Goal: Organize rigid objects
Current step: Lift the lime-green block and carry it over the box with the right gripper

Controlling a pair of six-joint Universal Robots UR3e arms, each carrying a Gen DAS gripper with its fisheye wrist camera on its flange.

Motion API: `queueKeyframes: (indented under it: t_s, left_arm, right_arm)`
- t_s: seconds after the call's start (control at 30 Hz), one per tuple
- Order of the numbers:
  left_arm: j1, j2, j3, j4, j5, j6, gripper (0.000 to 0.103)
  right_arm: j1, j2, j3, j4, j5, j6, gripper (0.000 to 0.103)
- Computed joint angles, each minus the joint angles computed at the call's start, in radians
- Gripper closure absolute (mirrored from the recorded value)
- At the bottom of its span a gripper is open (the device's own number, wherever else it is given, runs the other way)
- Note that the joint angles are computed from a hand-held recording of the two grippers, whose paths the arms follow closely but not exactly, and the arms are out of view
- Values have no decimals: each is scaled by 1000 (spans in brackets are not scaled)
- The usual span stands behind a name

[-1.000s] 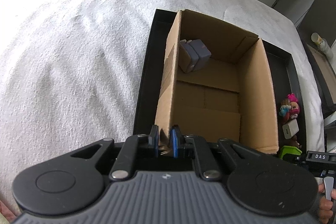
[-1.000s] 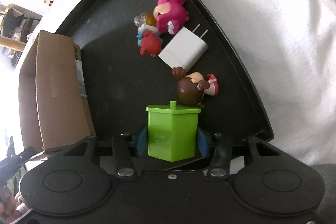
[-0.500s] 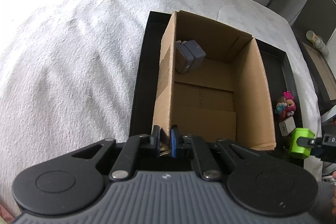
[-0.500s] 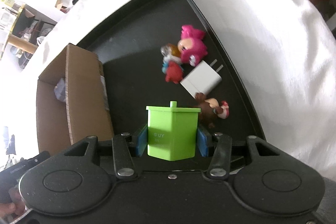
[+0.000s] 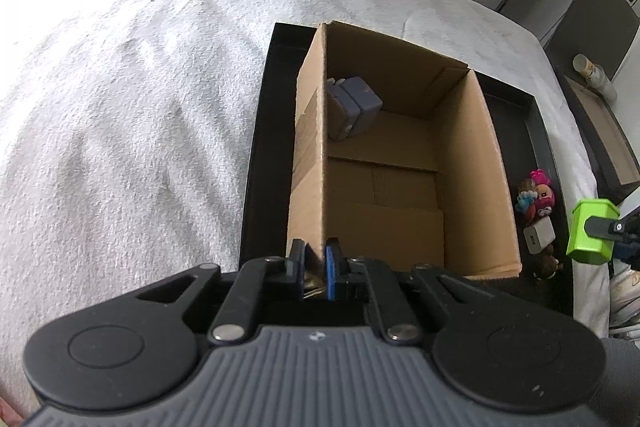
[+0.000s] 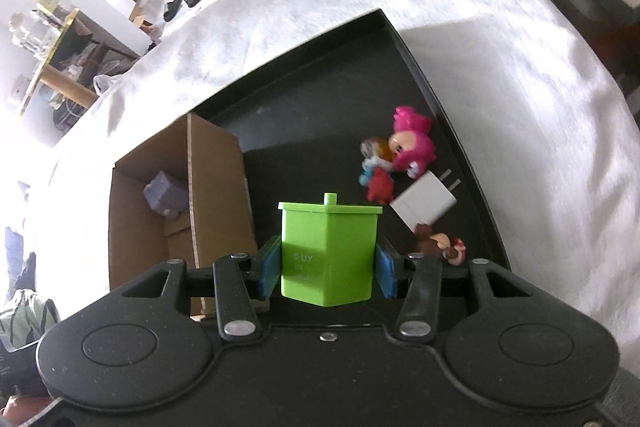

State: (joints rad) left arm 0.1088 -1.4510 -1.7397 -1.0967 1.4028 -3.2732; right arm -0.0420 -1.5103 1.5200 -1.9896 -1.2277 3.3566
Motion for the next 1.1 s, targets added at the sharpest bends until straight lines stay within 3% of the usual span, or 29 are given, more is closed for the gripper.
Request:
queueKeyframes:
  t_s: [1.1]
  left_arm:
    - [56,15,-23,-14,-62,7,94]
  right_arm:
    - [253,300,-485,90,-119,35,56]
